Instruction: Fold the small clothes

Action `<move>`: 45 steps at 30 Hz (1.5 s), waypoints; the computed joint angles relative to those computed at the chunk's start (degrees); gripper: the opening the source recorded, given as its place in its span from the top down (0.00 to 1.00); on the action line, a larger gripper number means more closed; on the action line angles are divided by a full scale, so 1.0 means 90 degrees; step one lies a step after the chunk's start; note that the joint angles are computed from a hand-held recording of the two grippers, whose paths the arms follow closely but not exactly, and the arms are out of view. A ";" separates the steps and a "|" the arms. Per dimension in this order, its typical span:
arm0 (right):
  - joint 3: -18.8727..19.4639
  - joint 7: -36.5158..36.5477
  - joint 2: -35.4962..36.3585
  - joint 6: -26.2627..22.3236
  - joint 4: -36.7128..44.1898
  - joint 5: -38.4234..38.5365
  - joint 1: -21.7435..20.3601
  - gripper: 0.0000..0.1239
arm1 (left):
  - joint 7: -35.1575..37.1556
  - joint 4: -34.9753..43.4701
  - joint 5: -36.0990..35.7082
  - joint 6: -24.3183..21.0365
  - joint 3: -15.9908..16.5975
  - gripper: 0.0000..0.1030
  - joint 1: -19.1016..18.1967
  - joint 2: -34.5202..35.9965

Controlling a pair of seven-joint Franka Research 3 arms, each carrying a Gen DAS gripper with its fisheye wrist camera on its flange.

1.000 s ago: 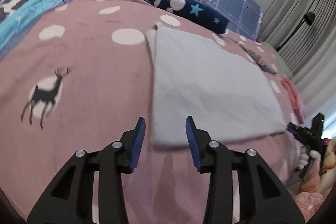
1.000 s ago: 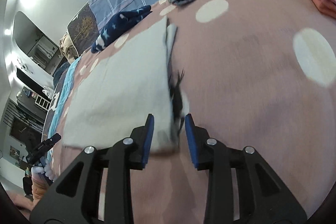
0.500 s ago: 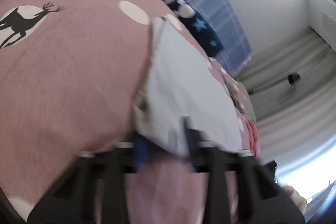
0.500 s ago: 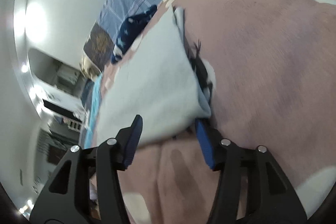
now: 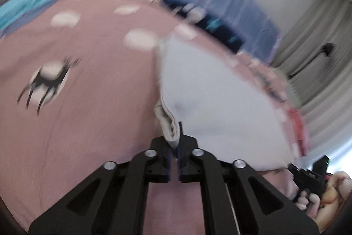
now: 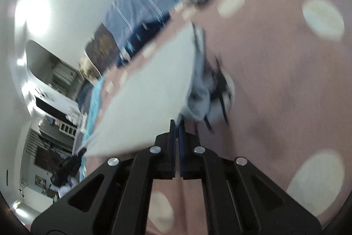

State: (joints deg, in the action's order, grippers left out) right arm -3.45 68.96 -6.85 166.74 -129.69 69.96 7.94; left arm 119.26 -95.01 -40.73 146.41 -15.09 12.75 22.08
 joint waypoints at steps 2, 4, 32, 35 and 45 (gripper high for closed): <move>0.0048 0.0792 0.0059 -0.0277 -0.0227 -0.0837 -0.0117 0.96 | -0.0895 -0.0340 0.1019 0.0558 0.0465 0.92 -0.0434 -0.0127; -0.0055 0.0451 -0.0050 -0.0346 -0.0409 -0.0360 -0.0082 0.97 | -0.1614 -0.0670 0.2101 0.1222 0.0841 0.92 -0.0788 -0.0336; -0.0184 -0.2333 0.1580 -0.3602 0.1882 0.0255 -0.1654 0.87 | 0.0749 0.2058 0.3363 -0.1684 -0.0541 0.64 -0.3036 0.1285; -0.0133 -0.1999 0.1816 -0.3838 0.2172 -0.0160 -0.1711 0.87 | 0.0467 0.2142 0.3492 -0.1630 -0.0500 0.64 -0.3097 0.1343; 0.0031 -0.2480 0.2007 -0.4752 0.2653 0.0361 -0.1950 0.87 | -0.0185 0.2781 0.3795 -0.1751 -0.0449 0.59 -0.3247 0.1670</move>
State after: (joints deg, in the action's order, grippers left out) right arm -3.17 46.64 11.21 123.98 -105.82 73.21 -9.61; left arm 117.60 -69.98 -6.58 130.65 -19.12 -16.47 37.10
